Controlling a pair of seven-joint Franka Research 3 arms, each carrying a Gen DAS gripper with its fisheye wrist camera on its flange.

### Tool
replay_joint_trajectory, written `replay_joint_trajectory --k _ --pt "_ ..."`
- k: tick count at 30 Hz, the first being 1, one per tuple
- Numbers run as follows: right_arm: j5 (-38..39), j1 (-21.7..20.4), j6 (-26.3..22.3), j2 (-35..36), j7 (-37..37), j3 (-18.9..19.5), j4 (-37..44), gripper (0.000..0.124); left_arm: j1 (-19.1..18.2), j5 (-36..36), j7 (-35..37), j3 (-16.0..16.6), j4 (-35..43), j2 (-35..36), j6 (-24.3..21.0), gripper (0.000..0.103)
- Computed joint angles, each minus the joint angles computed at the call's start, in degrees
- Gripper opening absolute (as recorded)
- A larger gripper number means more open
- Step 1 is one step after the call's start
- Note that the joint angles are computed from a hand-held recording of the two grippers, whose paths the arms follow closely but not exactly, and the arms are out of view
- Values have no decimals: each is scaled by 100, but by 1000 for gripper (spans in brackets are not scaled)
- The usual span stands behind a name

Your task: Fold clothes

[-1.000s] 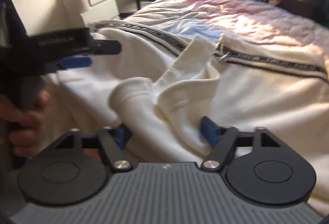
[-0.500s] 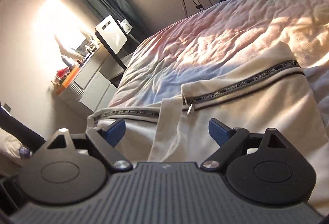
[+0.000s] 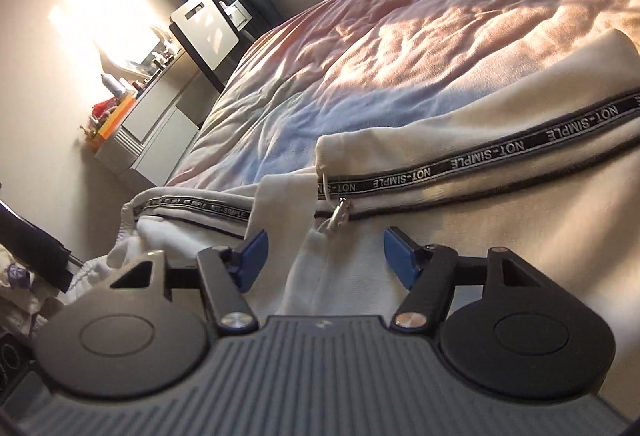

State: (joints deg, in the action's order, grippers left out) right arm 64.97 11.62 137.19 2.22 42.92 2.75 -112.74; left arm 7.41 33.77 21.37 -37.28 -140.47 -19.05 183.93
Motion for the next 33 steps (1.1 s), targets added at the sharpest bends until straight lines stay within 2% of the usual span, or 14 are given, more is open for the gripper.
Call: replay_joint_trajectory --k 3,6,8,11,12,13,14,15,17,21,23,26,29,33 --pt "-92 31 20 193 -137 50 189 61 -193 1 102 200 18 153 -82 36" --pt "-176 75 191 204 -421 123 164 56 -31 342 69 12 160 139 -429 22" --pt "-252 132 309 111 -793 173 46 55 -76 551 12 37 215 174 -452 11" --pt "-483 300 909 -77 -989 236 -236 38 -46 820 -299 -1 211 73 -467 7" --pt "-528 342 1078 -116 -991 239 -304 28 -109 851 -376 61 202 51 -477 7" --pt "-441 343 1056 -121 -1002 209 -309 24 -245 808 -432 182 193 35 -525 7" --pt "-288 323 952 -124 -1036 170 -293 19 -387 753 -495 301 175 -7 -576 6" --pt "-149 294 781 -134 -1044 130 -266 7 -516 699 -561 404 154 -60 -625 6" --pt "91 297 770 -284 -1111 115 -344 7 -791 569 -631 600 126 -179 -803 5" --pt "829 449 766 -706 -1871 68 -599 7 -1559 103 -518 1122 -38 -442 -1157 5" --pt "717 506 622 -701 -1790 46 -633 6 -1903 -150 -342 1357 -111 -455 -1275 5" --pt "338 601 844 -546 -1563 121 -714 6 -2018 -178 -140 1348 -8 -359 -1685 5" --pt "335 620 883 -403 -1448 126 -706 6 -1920 17 -180 1296 86 -257 -1727 7" --pt "541 617 1068 -504 -1544 122 -718 8 -1687 327 -651 1108 52 -413 -1710 20"
